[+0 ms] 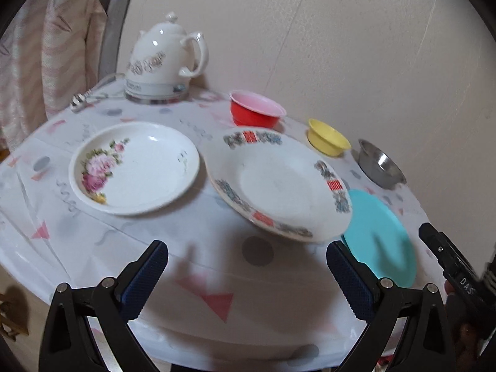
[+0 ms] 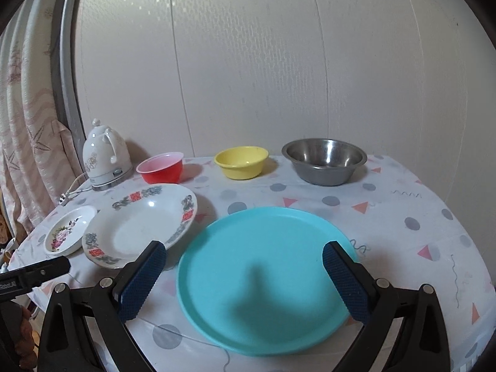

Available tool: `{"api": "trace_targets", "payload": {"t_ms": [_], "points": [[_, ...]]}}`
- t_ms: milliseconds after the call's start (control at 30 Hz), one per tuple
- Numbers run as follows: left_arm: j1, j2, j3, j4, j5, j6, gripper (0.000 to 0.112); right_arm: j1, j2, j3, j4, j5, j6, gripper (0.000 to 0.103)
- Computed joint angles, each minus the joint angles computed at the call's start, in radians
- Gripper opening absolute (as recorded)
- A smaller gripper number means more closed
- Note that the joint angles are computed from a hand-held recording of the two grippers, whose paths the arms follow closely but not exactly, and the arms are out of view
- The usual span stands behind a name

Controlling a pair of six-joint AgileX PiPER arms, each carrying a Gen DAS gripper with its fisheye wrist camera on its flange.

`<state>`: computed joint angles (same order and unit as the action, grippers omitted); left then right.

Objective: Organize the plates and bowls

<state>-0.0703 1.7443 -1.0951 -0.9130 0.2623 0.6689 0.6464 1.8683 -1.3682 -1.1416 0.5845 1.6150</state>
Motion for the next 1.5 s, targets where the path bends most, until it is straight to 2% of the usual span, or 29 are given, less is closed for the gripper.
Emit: {"api": "trace_targets", "payload": {"t_ms": [67,133,267,333,400,467,533,600,700,767,800,867,1000,1067,1167,1233,1300,1500], "points": [[-0.011,0.003,-0.006,0.088,-0.027,-0.081,0.103,-0.012,0.002,-0.009,0.019,-0.003,-0.035,0.103],[-0.004,0.015,-0.024,0.085,-0.002,-0.083,0.103,-0.015,0.012,-0.024,0.036,0.019,-0.066,0.103],[0.025,0.051,-0.051,-0.124,0.140,0.082,0.103,-0.043,0.018,-0.035,0.119,0.062,-0.158,0.103],[0.010,0.064,-0.060,-0.178,0.172,0.138,0.103,-0.067,0.015,-0.027,0.158,0.087,-0.196,0.101],[-0.024,0.067,-0.066,-0.165,0.159,0.135,0.101,-0.108,0.012,-0.017,0.212,0.117,-0.236,0.092],[-0.058,0.069,-0.076,-0.164,0.161,0.149,0.099,-0.161,-0.001,0.008,0.282,0.097,-0.274,0.084],[-0.098,0.078,-0.099,-0.129,0.164,0.128,0.096,-0.217,-0.005,0.026,0.383,0.052,-0.349,0.079],[-0.136,0.090,-0.123,-0.082,0.158,0.093,0.092,-0.245,0.001,0.033,0.439,0.032,-0.405,0.066],[-0.173,0.121,-0.167,-0.026,0.176,0.039,0.080,-0.272,0.019,0.030,0.517,0.007,-0.514,0.053],[-0.196,0.147,-0.201,0.015,0.187,-0.009,0.076,-0.284,0.037,0.019,0.566,-0.004,-0.581,0.052],[-0.206,0.158,-0.214,0.031,0.188,-0.026,0.073,-0.289,0.044,0.012,0.587,-0.004,-0.604,0.046],[-0.230,0.180,-0.245,0.077,0.193,-0.068,0.060,-0.293,0.046,0.019,0.587,-0.014,-0.622,0.042],[-0.265,0.216,-0.294,0.175,0.211,-0.150,0.045,-0.314,0.051,0.016,0.635,-0.049,-0.690,0.030],[-0.278,0.238,-0.322,0.230,0.226,-0.200,0.036,-0.313,0.059,0.008,0.624,-0.055,-0.702,0.027],[-0.299,0.260,-0.349,0.318,0.216,-0.286,0.035,-0.315,0.072,-0.006,0.611,-0.056,-0.711,0.025],[-0.312,0.270,-0.365,0.369,0.205,-0.333,0.029,-0.323,0.076,-0.014,0.613,-0.053,-0.726,0.021],[-0.320,0.290,-0.398,0.401,0.218,-0.365,0.027,-0.332,0.079,-0.018,0.595,-0.046,-0.717,0.015],[-0.354,0.342,-0.491,0.500,0.241,-0.466,0.026,-0.364,0.085,-0.026,0.589,-0.045,-0.721,0.014]]}}
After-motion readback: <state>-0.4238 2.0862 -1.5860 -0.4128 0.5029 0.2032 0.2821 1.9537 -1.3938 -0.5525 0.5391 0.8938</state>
